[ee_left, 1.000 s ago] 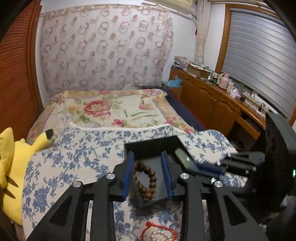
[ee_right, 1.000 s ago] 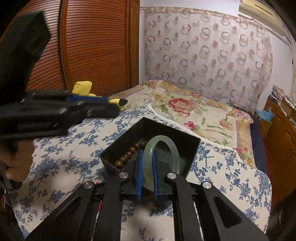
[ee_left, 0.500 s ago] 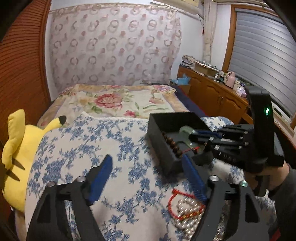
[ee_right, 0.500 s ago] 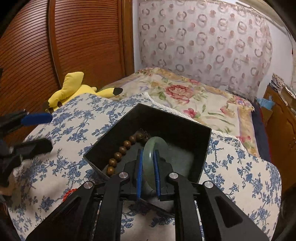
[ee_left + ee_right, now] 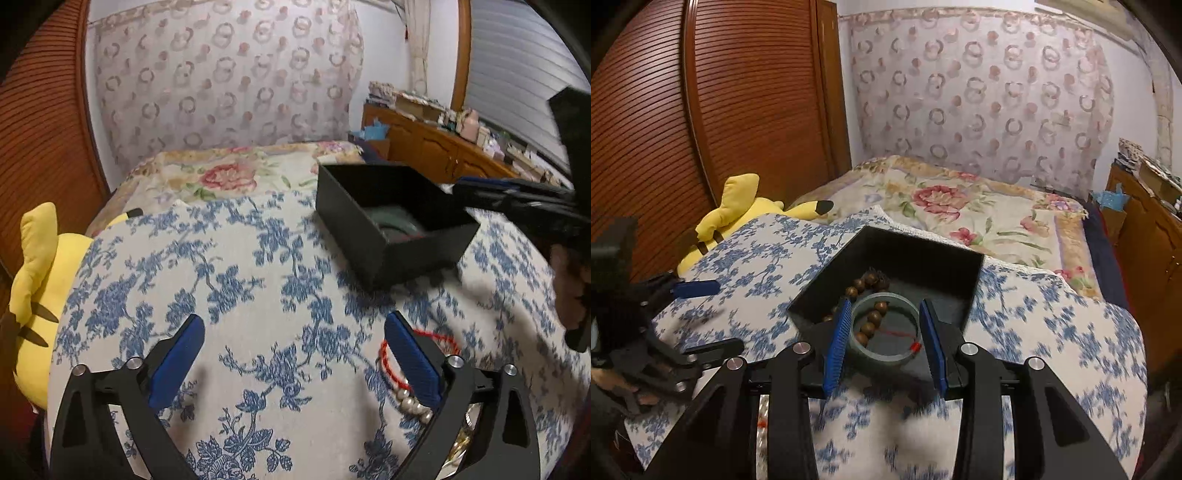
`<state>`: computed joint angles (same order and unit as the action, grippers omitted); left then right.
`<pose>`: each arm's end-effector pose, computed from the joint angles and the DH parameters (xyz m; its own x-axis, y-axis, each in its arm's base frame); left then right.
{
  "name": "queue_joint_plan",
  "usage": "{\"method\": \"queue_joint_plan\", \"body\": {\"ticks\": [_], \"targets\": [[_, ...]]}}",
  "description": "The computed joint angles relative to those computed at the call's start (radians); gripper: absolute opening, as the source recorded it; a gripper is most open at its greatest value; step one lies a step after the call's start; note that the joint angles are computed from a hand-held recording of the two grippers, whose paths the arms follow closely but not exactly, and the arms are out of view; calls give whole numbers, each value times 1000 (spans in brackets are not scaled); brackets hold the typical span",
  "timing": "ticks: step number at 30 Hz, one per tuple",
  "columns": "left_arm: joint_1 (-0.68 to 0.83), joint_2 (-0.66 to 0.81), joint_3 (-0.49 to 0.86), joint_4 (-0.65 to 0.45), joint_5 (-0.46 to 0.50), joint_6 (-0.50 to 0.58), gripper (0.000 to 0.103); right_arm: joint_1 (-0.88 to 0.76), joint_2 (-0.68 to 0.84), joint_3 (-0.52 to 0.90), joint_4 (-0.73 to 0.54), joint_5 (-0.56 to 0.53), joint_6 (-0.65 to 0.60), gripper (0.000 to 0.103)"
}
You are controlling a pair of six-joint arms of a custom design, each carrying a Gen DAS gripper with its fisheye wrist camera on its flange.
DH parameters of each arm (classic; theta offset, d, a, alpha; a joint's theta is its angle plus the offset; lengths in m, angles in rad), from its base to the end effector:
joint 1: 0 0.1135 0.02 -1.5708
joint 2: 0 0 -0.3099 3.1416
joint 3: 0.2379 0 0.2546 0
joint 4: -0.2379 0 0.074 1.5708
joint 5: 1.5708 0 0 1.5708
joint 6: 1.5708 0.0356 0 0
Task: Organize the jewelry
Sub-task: 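Open the right tool to drop the jade bangle into the box, then move the right tool back to the pile and grasp the silver cuff bangle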
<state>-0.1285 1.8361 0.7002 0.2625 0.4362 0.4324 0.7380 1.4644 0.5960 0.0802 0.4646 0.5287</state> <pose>0.3235 -0.0570 0.1320 -0.5288 0.4513 -0.7188 0.6684 0.7434 -0.0249 0.2085 0.1681 0.1965 -0.6385 0.0289 -0.7691 -0.0529 0.9953 0.0813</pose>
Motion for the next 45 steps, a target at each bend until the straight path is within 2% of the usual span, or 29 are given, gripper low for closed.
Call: {"method": "queue_joint_plan", "body": {"ticks": [6,8,11,16,19,21,23,25,32,40,42,45], "targets": [[-28,25,18,-32,-52,32,95,143,-86,-64,-86,107,146,42],[-28,35,28,-45,-55,38,95,197,-98,-75,-120,144,205,50],[-35,43,38,-58,-76,31,95,294,-116,-100,-161,191,318,55],[-4,3,-25,13,-45,26,95,437,-76,-115,-191,211,449,59],[28,-36,-77,35,-9,37,95,481,-24,-112,-167,200,478,62],[55,-75,-127,53,26,50,95,500,7,-105,-144,192,484,66],[81,-109,-168,67,51,55,95,507,29,-97,-125,180,472,75],[108,-140,-197,62,83,63,95,504,55,-79,-114,169,450,76],[213,-240,-271,-2,199,116,95,442,137,-16,-98,84,356,76],[301,-274,-318,-31,234,192,95,392,213,39,-113,7,290,76],[315,-275,-322,-42,242,205,95,395,214,42,-112,7,279,67],[321,-277,-329,-53,246,215,95,412,201,43,-125,44,282,64]]}}
